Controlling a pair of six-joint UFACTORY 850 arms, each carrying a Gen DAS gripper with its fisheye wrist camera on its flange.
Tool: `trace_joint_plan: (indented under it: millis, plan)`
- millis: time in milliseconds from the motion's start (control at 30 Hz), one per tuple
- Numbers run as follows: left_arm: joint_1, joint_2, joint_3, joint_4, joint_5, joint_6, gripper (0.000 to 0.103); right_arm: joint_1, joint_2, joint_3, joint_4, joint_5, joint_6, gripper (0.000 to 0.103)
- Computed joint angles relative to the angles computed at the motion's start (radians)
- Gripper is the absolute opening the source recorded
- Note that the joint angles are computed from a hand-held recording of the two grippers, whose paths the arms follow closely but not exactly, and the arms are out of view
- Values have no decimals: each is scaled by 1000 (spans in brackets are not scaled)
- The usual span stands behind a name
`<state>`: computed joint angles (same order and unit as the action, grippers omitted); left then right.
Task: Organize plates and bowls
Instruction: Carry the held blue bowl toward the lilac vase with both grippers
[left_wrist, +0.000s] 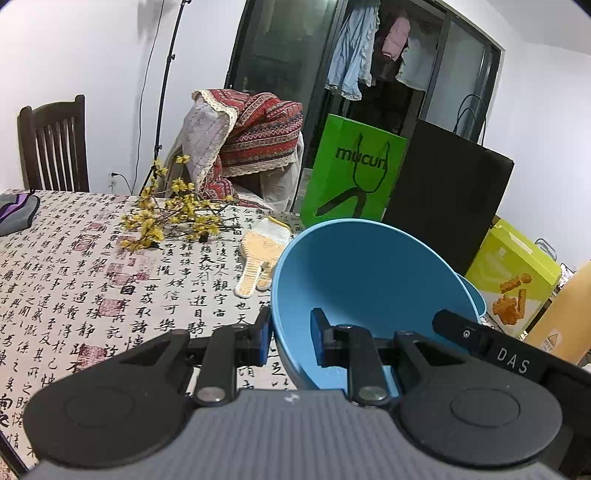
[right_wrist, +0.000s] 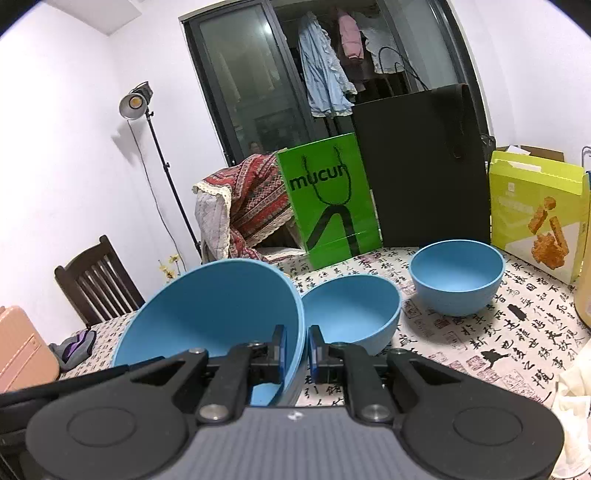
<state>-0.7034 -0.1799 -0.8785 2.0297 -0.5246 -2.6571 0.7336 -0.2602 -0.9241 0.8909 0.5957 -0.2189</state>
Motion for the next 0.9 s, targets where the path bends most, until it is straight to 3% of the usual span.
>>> trace_joint_plan:
  millis: [900]
  plan:
    - [34, 86, 106, 51, -19, -79, 22, 45, -26, -21, -64, 6, 48, 12]
